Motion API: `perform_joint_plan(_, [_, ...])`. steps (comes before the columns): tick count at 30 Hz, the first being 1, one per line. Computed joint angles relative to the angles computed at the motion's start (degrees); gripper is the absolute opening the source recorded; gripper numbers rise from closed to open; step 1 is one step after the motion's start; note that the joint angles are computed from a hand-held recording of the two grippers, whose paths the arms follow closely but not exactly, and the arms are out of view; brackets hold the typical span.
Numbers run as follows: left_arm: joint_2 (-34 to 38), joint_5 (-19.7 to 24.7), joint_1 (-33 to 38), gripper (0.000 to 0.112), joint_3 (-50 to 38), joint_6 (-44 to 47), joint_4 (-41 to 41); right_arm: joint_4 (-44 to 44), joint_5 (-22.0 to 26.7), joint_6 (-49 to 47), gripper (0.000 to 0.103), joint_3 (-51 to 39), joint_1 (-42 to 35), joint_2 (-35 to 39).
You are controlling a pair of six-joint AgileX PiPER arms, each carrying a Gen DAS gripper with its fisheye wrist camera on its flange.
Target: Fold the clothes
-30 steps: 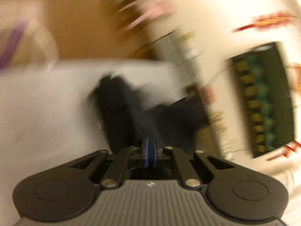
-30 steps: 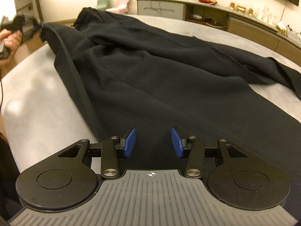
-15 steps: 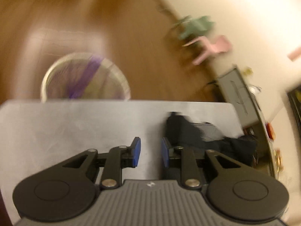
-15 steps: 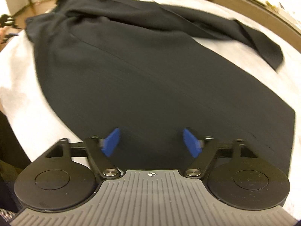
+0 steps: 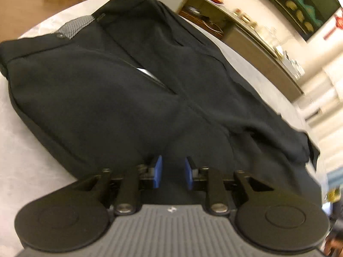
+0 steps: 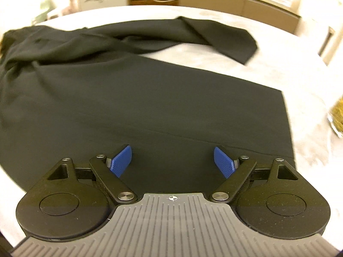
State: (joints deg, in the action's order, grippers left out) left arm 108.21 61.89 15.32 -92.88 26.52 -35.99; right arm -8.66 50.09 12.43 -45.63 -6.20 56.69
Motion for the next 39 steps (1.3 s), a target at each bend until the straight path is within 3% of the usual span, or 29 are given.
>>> perform_joint_plan(3, [-2.77, 0.72, 2.84, 0.021, 3.91, 1.07, -0.84, 4.03, 2.78, -5.70, 0.081, 0.24, -2.32, -2.06])
perform_joint_plan(5, [-5.15, -1.47, 3.28, 0.019, 6.26, -0.85, 2.12, 7.89, 5.16, -12.00, 0.084, -0.20, -5.56, -2.65])
perform_joint_plan(8, [-11.61, -11.00, -1.07, 0.026, 11.39, -8.96, 15.08, 12.05, 9.07, -20.13, 0.088, -1.78, -9.79, -2.01])
perform_joint_plan(10, [-15.12, -15.21, -1.33, 0.028, 13.94, -9.03, 15.56, 12.72, 11.38, -22.21, 0.082, -3.32, -10.74, -1.27])
perform_joint_plan(12, [-16.20, -16.27, -0.42, 0.038, 14.38, -6.20, 8.64, 16.28, 10.55, -22.86, 0.064, -4.43, -13.59, -1.54])
perform_joint_plan(14, [-15.22, -14.48, -1.63, 0.039, 12.57, -7.43, 6.64, 25.78, 9.13, -26.43, 0.065, -5.49, -20.05, -1.32])
perform_joint_plan(16, [-13.04, -12.59, -4.44, 0.039, 10.05, -9.50, 6.61, 33.24, 6.08, -28.55, 0.065, -6.67, -22.01, 0.50])
perform_joint_plan(18, [-11.65, -10.54, -5.99, 0.040, 9.17, -8.12, 2.37, 33.84, 0.28, -25.75, 0.067, -8.68, -17.34, 3.79])
perform_joint_plan(22, [-3.05, -4.82, -9.55, 0.047, 3.00, -6.59, -10.57, 15.43, -16.01, -16.55, 0.076, -12.05, 0.13, 13.82])
perform_joint_plan(24, [3.03, -2.83, -11.95, 0.050, -1.91, -7.24, -14.92, 3.97, -21.53, -12.30, 0.076, -13.73, 5.56, 19.77])
perform_joint_plan(26, [7.75, -2.34, -14.07, 0.050, -6.96, -9.62, -16.65, -0.61, -24.11, -13.89, 0.075, -16.73, 6.69, 26.12])
perform_joint_plan(29, [15.07, -2.34, -15.97, 0.051, -16.05, -14.05, -18.01, 2.31, -24.56, -20.97, 0.064, -20.61, 5.94, 32.03])
perform_joint_plan(30, [16.82, -3.06, -16.64, 0.052, -18.37, -16.23, -17.54, 5.72, -24.05, -24.96, 0.048, -22.03, 5.21, 33.37])
perform_joint_plan(31, [18.34, -3.13, -16.94, 0.052, -20.34, -18.07, -17.46, 8.65, -23.43, -28.39, 0.039, -23.48, 4.59, 34.72])
perform_joint_plan(32, [19.90, -3.15, -17.22, 0.052, -22.39, -19.93, -17.38, 9.29, -23.29, -29.59, 0.006, -24.49, 4.42, 35.43])
perform_joint_plan(33, [21.51, -2.37, -17.30, 0.052, -24.88, -21.83, -17.34, 7.63, -23.57, -29.42, 0.000, -24.94, 4.55, 35.48])
perform_joint_plan(36, [21.39, -2.61, -17.32, 0.053, -25.97, -22.83, -19.11, -4.99, -25.58, -21.72, 0.000, -22.59, 9.01, 28.87])
perform_joint_plan(39, [19.23, -4.52, -17.96, 0.062, -24.12, -21.31, -20.48, -7.26, -21.09, -21.53, 0.000, -17.42, 17.59, 18.29])
